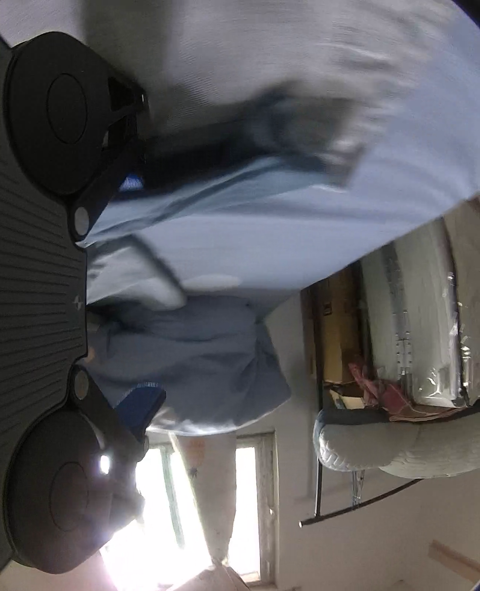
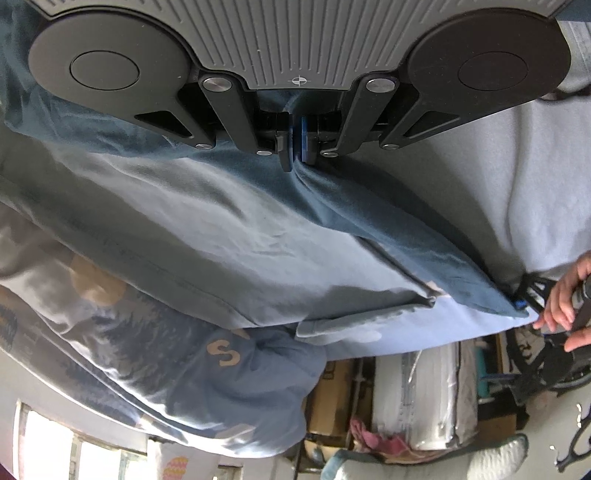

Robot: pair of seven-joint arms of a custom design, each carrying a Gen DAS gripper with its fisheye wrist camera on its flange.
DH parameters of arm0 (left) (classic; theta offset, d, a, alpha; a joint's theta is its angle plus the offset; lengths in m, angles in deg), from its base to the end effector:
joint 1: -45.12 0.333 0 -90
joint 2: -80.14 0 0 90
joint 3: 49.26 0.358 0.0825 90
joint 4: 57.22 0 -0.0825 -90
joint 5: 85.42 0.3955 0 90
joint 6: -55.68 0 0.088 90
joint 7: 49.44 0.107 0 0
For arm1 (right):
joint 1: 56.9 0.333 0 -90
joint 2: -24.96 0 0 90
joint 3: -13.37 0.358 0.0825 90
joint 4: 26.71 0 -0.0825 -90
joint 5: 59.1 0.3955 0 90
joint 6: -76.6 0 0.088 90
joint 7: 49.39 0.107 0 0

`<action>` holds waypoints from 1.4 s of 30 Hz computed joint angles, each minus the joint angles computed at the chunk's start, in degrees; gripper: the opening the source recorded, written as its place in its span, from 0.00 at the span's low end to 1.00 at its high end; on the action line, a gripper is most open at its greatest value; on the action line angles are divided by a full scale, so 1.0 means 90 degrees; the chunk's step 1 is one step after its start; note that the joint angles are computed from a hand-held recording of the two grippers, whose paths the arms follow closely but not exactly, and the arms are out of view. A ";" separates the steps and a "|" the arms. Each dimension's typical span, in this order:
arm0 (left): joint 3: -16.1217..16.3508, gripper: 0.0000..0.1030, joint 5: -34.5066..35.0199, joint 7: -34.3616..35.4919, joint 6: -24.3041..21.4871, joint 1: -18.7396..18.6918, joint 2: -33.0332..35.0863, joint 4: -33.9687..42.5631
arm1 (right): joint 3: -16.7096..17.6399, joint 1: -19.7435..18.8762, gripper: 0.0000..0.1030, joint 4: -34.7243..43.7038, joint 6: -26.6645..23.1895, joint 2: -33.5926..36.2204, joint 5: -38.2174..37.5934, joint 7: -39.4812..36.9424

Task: Fold clothes
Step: 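Grasp the dark teal cloth edge with the right gripper, then lift the teal cloth with the left gripper while the right gripper releases it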

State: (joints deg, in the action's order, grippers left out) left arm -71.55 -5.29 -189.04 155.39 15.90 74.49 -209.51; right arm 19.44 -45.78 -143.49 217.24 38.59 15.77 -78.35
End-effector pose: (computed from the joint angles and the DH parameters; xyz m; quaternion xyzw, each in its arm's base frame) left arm 0.3059 -0.2392 0.3169 -0.7385 -0.2304 -0.5780 0.2596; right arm 0.5977 0.1816 0.3789 -0.8927 0.0930 -0.1109 0.4267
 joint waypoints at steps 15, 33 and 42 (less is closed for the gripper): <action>0.0007 0.05 -0.0830 0.3107 0.0185 0.0010 -0.0955 0.0259 | 0.0070 0.0078 0.81 -0.0420 0.0468 -0.0370 0.1074 -0.0537; -0.0165 0.06 0.0922 0.6709 0.0740 0.0472 0.0074 0.3029 | -0.1865 -0.2053 1.00 -0.0809 -0.3743 -0.1813 0.0181 0.1202; 0.0250 0.06 0.1505 0.8618 0.1938 -0.0328 0.2600 0.6081 | -0.1887 -0.2678 1.00 -0.0248 -0.2564 -0.0982 0.0348 0.1585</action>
